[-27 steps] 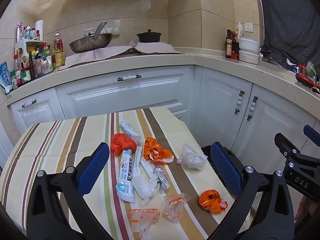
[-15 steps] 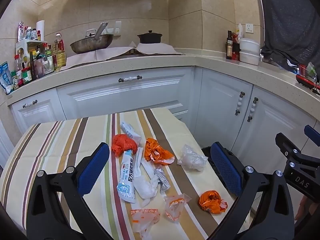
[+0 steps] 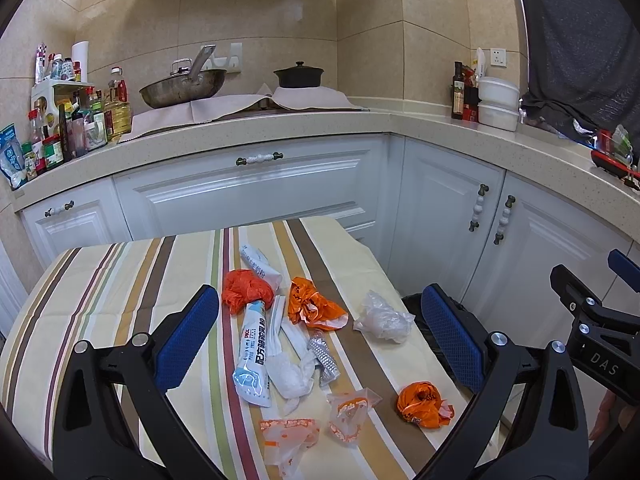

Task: Collect trash

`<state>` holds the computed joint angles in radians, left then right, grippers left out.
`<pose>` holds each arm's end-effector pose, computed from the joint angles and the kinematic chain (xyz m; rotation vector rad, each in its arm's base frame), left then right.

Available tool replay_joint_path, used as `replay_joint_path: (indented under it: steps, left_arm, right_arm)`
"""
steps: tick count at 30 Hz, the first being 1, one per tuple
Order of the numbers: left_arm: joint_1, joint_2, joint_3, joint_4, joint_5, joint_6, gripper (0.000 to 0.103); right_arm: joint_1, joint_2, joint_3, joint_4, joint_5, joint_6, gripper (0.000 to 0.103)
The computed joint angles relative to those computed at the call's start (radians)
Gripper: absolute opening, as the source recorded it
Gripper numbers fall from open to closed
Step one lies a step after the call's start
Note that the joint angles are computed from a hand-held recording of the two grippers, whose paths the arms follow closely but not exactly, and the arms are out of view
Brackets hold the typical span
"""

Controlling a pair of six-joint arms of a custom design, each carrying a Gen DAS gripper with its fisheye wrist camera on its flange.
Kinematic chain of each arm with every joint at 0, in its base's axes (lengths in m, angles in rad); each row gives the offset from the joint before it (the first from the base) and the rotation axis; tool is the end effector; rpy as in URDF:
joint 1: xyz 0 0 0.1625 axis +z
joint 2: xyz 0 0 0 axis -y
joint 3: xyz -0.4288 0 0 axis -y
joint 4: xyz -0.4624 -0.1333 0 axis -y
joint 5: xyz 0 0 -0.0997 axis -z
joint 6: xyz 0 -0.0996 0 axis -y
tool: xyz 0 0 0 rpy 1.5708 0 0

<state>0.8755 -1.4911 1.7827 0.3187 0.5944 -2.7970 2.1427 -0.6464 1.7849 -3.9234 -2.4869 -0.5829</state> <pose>-0.1325 -0.4958 0.3433 0.5238 2.0511 -1.2356 0.3854 -0.4984 0.0732 0.4903 -1.9406 1.3100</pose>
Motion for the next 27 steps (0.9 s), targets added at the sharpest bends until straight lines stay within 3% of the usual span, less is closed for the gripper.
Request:
replay_joint_path:
  steps: [27]
  left_arm:
    - [0.004, -0.004, 0.003, 0.002, 0.003, -0.004, 0.099]
  right_arm:
    - [0.000, -0.001, 0.000, 0.003, 0.000, -0.001, 0.096]
